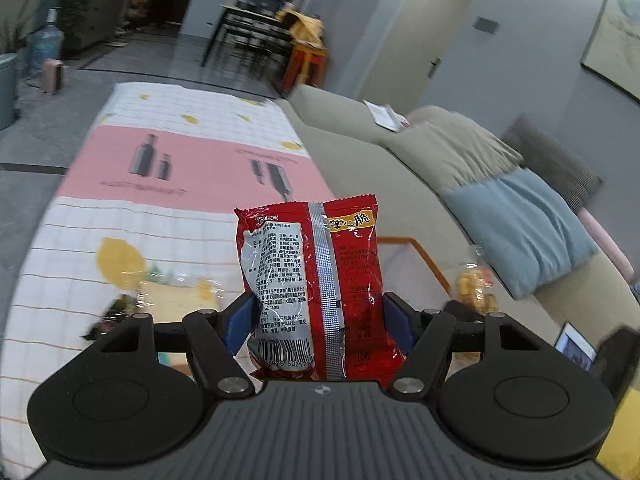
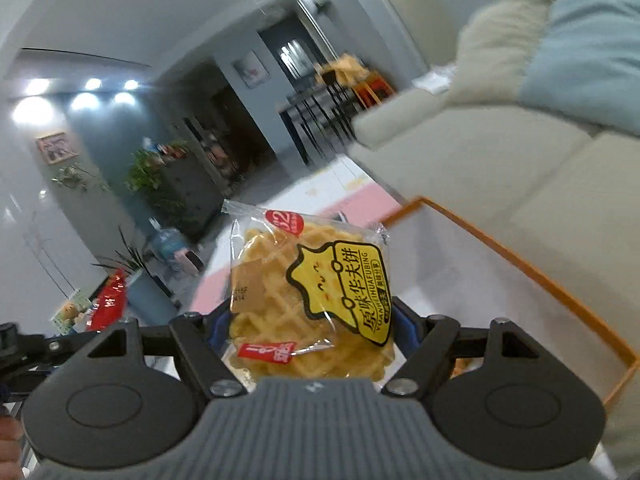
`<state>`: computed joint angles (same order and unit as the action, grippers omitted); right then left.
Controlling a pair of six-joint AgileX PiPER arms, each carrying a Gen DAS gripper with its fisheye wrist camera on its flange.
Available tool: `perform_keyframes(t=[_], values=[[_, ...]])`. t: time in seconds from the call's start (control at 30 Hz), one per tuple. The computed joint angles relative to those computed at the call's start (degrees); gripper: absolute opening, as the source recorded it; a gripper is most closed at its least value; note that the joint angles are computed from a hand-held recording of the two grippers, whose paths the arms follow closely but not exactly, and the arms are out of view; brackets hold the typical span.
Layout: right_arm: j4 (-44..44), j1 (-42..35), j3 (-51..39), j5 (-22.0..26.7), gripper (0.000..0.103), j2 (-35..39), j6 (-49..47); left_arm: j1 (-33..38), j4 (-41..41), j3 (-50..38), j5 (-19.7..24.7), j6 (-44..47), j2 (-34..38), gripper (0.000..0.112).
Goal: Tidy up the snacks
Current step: 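Lift the red packet and waffle pastry and carry them over the orange box, then open the right gripper to drop the waffle pastry into the box, then lower the red packet into the box and open the left gripper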
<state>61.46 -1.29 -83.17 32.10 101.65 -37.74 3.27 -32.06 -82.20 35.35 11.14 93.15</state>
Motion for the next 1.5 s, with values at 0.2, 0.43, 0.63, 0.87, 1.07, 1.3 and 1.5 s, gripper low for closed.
perform_keyframes(t=[0.2, 0.43, 0.63, 0.87, 1.07, 1.3, 1.5], values=[[-13.75, -2.14, -11.35, 5.6, 0.074, 8.08, 12.86, -1.31, -4.36, 1.11, 0.7, 4.92, 2.12, 0.079], [-40.23, 1.81, -26.07, 8.24, 0.074, 15.94, 25.55, -0.45, -5.87, 2.16, 2.73, 6.72, 4.2, 0.079], [-52.4, 3.54, -36.11, 14.79, 0.075, 22.47, 30.88, 1.49, -7.83, 1.77, 4.2, 8.25, 5.06, 0.079], [-59.11, 5.01, -37.17, 16.67, 0.085, 23.19, 32.19, 2.07, -7.22, 1.33, 4.65, 7.63, 5.42, 0.079], [-55.63, 3.91, -30.67, 11.11, 0.086, 19.34, 32.88, 0.28, -2.07, 0.7, 4.28, 2.77, 4.76, 0.079], [-50.99, 3.39, -18.19, 0.09, 0.086, 11.33, 28.35, -5.93, 13.08, -3.71, 3.21, -9.23, 4.05, 0.079], [-45.87, 1.43, -11.46, -4.68, 0.086, 7.34, 24.59, -11.45, 22.48, -14.16, 7.02, -18.39, 9.44, 0.079]])
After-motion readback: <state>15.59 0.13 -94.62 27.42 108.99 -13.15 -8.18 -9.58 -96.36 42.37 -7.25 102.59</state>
